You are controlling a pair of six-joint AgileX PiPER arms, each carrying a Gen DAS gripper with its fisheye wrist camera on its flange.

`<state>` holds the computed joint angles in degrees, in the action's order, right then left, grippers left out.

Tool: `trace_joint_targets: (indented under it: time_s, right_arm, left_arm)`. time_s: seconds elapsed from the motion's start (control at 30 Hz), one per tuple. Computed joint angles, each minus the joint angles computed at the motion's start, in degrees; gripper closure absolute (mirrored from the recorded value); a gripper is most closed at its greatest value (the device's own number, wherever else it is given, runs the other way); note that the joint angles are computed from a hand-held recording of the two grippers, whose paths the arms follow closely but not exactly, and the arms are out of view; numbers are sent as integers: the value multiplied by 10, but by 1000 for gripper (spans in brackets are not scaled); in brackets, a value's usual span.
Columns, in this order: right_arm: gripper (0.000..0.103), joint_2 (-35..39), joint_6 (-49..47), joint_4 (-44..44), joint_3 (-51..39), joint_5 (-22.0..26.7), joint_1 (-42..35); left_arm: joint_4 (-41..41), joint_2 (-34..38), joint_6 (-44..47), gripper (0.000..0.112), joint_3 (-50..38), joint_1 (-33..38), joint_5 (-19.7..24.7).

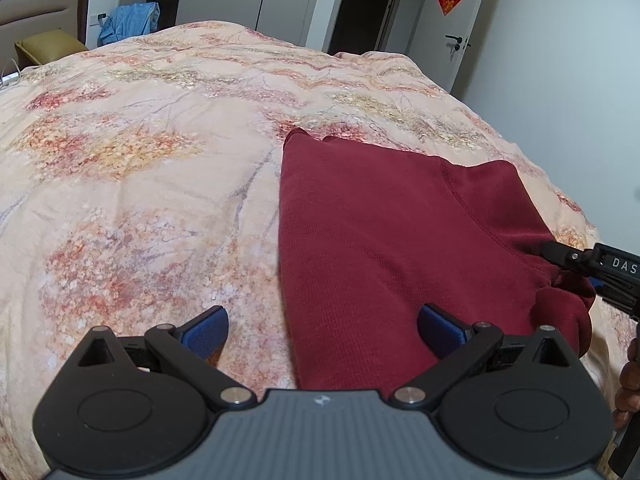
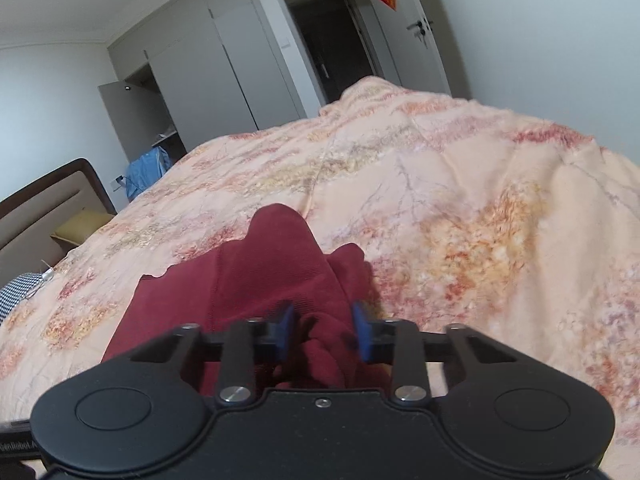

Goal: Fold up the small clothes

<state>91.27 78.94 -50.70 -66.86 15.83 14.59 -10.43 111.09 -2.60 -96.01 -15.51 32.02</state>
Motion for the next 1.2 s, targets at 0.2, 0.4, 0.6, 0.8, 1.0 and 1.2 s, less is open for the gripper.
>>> trace_joint_targets:
  time_s: [0.2,0.4,0.6,0.8,1.0,1.2]
  right_arm:
    - [90,-44,95,-124,41,-6,10]
    - [90,-73,179,-185,90,15,16]
    - [89,-69,177,-178,100,16,14]
    - [73,-78,158,-181,96,65,39]
    - [49,-111,155,-202,110,108,75]
    - [23,-109,151,-209,94,77,121]
  left_arm:
    - [9,-3,-2,10,-10,-4,18]
    - [-44,-7,61,10,-1,-7,24]
    - [-50,-7,66,10,7,-10,19]
    - [-67,-17,75,10,22,-5,12]
    - [-161,-61,131,9,83,14,-47]
    - [-69,-63,37,9,70,10,-38]
